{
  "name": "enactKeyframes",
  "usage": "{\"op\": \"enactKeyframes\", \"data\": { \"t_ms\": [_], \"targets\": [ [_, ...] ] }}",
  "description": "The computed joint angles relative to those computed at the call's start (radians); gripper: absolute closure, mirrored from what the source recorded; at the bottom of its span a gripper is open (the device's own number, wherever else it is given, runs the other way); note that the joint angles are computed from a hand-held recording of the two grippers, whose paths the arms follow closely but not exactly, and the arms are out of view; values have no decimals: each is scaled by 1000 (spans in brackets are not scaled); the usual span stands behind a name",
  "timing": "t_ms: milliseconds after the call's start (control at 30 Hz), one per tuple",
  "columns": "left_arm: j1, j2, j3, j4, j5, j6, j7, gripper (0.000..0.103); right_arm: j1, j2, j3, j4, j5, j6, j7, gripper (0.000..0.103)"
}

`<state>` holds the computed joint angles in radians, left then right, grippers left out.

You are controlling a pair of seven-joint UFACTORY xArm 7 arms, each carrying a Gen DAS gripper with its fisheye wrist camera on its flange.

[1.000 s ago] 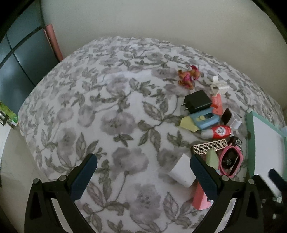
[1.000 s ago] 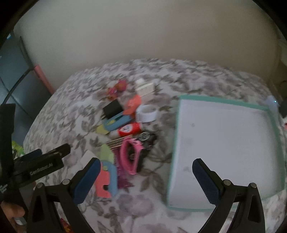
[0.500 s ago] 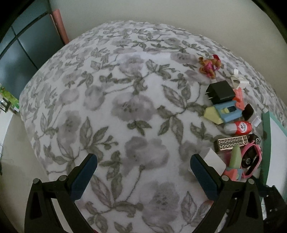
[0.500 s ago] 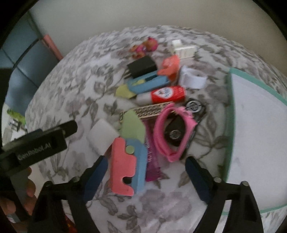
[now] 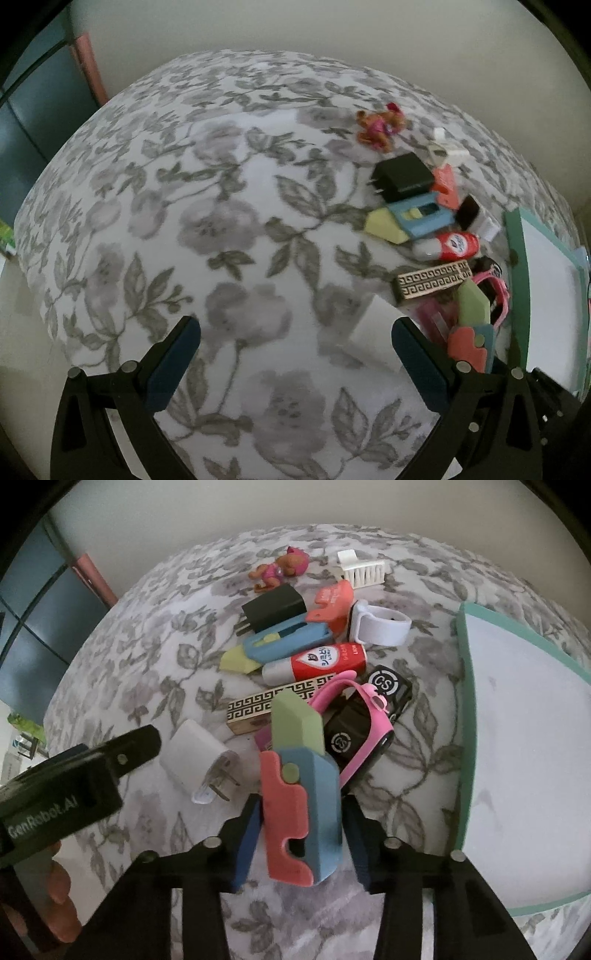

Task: Organize rigid objects
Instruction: 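Grasp the pink-blue toy knife with the right gripper while the left grasps the white plug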

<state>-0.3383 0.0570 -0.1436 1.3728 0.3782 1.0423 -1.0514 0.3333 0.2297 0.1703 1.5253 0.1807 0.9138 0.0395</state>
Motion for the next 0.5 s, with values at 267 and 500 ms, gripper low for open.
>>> {"op": "enactKeyframes", "data": {
  "t_ms": [267, 500],
  "targets": [
    [-16, 57, -3, 49, -45, -11, 104, 6, -23, -44, -8, -35, 33, 19, -10, 61],
    [-24, 86, -2, 48, -142, -87, 216, 48, -30, -54, -9, -45, 50, 33, -12, 61]
  ]
}}
